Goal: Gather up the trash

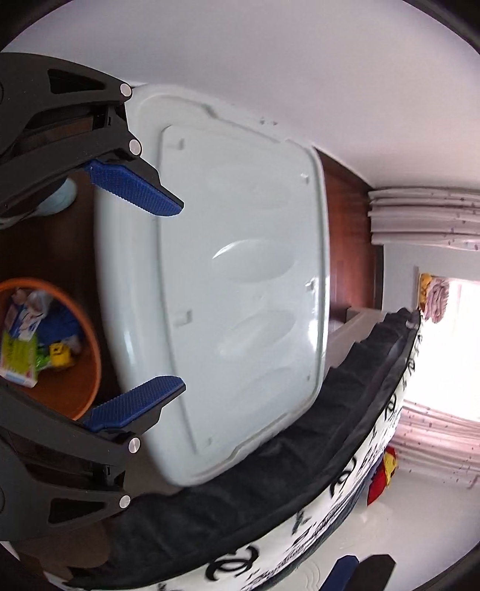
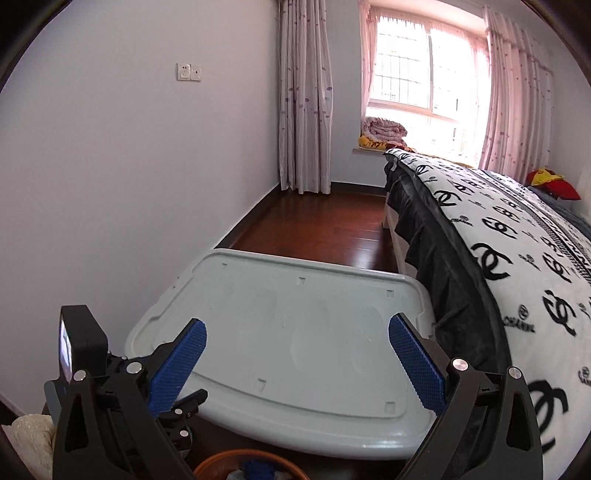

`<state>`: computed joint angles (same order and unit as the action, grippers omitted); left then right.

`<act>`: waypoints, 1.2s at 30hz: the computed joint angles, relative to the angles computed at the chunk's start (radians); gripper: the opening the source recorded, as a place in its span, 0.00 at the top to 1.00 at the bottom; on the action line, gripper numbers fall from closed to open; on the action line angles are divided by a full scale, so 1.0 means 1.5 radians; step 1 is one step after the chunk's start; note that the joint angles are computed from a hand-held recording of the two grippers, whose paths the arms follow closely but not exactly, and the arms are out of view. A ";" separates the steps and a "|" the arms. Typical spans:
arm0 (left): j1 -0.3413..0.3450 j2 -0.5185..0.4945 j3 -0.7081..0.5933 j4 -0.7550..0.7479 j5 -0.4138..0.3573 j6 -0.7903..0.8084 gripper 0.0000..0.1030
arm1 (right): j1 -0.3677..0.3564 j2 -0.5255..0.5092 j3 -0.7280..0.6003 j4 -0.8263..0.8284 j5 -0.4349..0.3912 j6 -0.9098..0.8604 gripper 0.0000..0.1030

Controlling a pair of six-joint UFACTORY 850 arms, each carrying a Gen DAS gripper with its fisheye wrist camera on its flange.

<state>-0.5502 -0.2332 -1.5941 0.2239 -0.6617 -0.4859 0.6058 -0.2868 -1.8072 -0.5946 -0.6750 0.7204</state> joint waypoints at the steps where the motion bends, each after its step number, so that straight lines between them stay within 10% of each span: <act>1: 0.003 -0.005 -0.007 0.001 0.002 0.002 0.16 | -0.004 -0.013 -0.015 0.010 -0.001 -0.012 0.05; 17: 0.096 -0.235 -0.260 0.074 -0.030 -0.024 0.12 | -0.130 -0.175 -0.168 0.094 0.042 -0.123 0.05; 22: 0.108 -0.285 -0.306 0.228 -0.085 -0.127 0.12 | -0.251 -0.235 -0.312 -0.042 -0.094 -0.101 0.05; 28: 0.144 -0.338 -0.378 0.156 -0.126 -0.128 0.12 | -0.398 -0.384 -0.581 0.003 -0.268 -0.188 0.05; 36: 0.178 -0.383 -0.433 0.101 -0.140 -0.115 0.12 | -0.495 -0.320 -0.450 0.111 -0.191 -0.208 0.05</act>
<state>-0.2834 -0.8076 -2.2431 0.3757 -0.8711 -0.6587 -0.1370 -0.7676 -2.4821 -0.4274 -0.9617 0.4091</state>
